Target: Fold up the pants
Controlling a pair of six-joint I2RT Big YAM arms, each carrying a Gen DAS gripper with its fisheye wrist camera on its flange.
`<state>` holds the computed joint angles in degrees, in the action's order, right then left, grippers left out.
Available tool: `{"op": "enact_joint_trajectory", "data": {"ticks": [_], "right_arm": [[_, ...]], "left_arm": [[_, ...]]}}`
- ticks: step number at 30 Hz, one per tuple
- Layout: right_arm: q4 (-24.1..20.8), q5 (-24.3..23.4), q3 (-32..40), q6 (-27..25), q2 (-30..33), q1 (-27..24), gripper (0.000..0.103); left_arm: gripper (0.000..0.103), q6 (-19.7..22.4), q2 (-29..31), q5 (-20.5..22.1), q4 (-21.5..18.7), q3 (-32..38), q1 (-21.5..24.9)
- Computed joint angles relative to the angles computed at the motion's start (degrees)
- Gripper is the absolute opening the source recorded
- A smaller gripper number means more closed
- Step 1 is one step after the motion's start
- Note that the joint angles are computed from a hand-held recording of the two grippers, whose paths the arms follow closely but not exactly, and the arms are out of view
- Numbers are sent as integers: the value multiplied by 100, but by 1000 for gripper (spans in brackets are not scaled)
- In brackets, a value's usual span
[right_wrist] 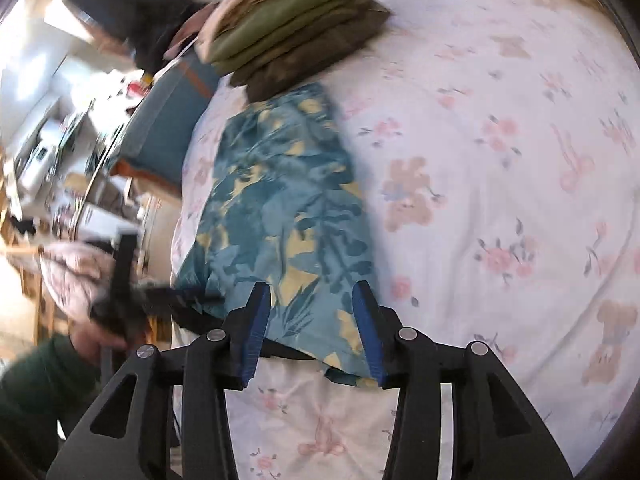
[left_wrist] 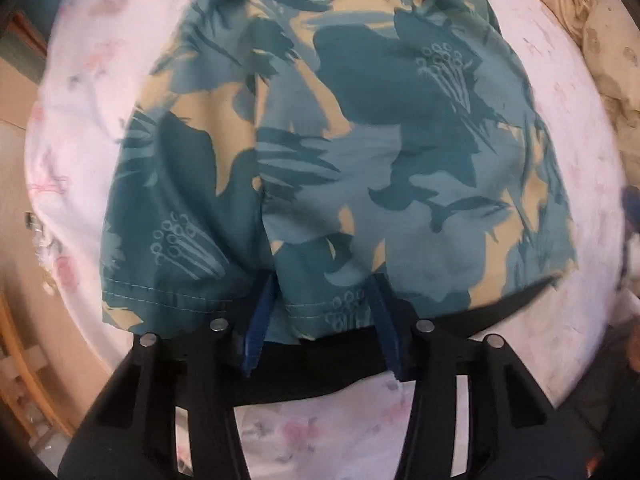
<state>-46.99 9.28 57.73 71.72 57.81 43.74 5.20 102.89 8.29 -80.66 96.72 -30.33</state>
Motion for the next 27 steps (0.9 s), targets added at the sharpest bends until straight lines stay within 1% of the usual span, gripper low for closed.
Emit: {"op": "enact_joint_trajectory", "data": {"ticks": [1, 2, 3, 5, 8, 11, 13, 14, 15, 17, 18, 20, 21, 22, 23, 24, 25, 26, 27], "right_arm": [[72, 23, -9, -48, -18, -27, 46], [10, 47, 21, -107, -67, -49, 46], [2, 90, 52, -141, -67, -62, 46], [109, 129, 3, -142, -149, -77, 46], [125, 189, -5, -149, -204, -103, 46], [189, 219, -24, -128, -242, -125, 46], [215, 231, -23, -126, -247, -123, 46], [218, 236, -12, -131, -240, -112, 46], [221, 234, 3, -151, -227, -104, 46], [231, 244, 7, -202, -203, -81, 46], [217, 258, 19, -212, -187, -69, 46], [205, 272, 21, -208, -170, -54, 46], [196, 276, 24, -197, -158, -47, 46], [182, 271, 28, -195, -140, -45, 46], [156, 267, 39, -202, -117, -41, 46], [124, 266, 52, -212, -86, -40, 46], [113, 261, 55, -203, -68, -34, 46], [116, 244, 51, -192, -50, -36, 46], [121, 229, 48, -181, -31, -34, 46]], "left_arm": [[12, -19, -57, -8, 84, -42, -27], [2, -7, -85, 7, 70, -45, -38], [2, -29, -133, -44, 41, -33, -52], [1, -70, -281, 10, -3, -28, -30], [1, -4, -528, 249, -167, 101, 19], [1, 10, -730, 381, -246, 290, 145], [1, 4, -730, 200, -281, 489, 204], [1, -34, -755, 110, -269, 447, 277], [1, -119, -661, -105, -338, 507, 382], [1, -204, -693, -299, -248, 272, 535], [1, -248, -668, -332, -196, 173, 641], [7, -443, -551, -220, -275, 89, 810], [7, -534, -482, -101, -284, 29, 879], [14, -603, -429, -120, -269, -1, 892], [37, -710, -421, -262, -233, -33, 912], [52, -885, -434, -382, -142, -86, 919], [73, -976, -482, -323, -60, -151, 953], [74, -982, -525, -109, 7, -206, 985], [74, -870, -549, 123, 10, -260, 994]]}}
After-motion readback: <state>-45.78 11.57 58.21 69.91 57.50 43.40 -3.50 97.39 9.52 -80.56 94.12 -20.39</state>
